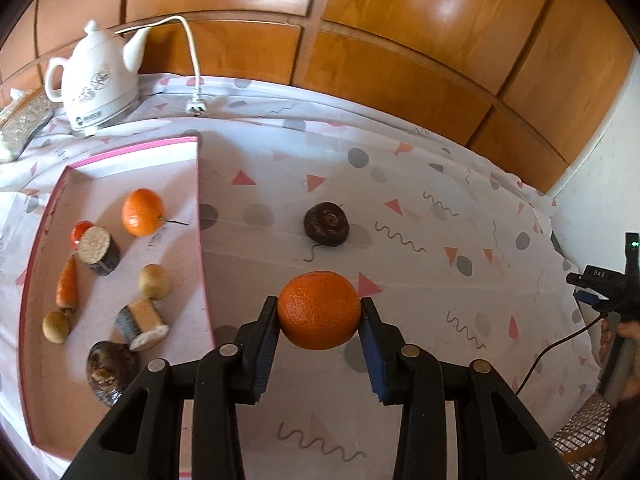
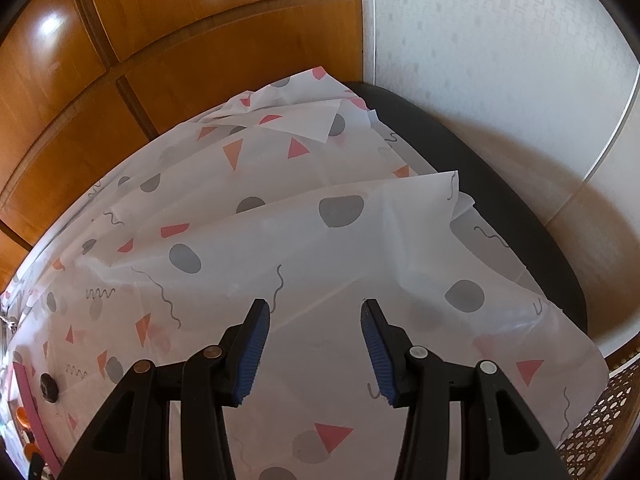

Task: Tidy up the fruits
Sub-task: 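Carry the orange into the pink tray and open the left tool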

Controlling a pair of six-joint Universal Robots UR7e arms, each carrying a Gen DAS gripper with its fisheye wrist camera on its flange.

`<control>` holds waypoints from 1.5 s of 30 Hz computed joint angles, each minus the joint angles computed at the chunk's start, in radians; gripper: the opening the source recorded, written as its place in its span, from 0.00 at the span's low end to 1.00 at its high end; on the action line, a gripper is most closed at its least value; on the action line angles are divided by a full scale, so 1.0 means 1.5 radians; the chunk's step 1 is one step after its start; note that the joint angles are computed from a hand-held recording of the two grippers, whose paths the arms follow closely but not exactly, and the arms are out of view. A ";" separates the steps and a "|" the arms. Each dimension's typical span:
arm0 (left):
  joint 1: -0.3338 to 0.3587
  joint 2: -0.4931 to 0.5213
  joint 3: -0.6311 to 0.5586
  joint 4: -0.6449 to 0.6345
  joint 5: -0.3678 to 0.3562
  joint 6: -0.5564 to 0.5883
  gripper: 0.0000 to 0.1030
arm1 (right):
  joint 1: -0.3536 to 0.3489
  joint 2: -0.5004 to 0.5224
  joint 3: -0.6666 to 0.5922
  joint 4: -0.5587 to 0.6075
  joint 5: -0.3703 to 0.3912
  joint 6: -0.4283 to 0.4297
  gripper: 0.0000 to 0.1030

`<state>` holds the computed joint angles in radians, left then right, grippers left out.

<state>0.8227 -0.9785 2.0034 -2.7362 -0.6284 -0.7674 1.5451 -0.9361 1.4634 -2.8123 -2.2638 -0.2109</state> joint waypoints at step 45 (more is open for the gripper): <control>-0.030 -0.299 0.224 0.382 0.132 -0.477 0.41 | 0.020 0.034 -0.005 -0.105 -0.073 -0.099 0.47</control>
<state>0.7775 -1.4263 2.3391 -2.1637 -0.4299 -1.4823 1.5750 -0.8849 1.4552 -2.9697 -2.3737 -0.3601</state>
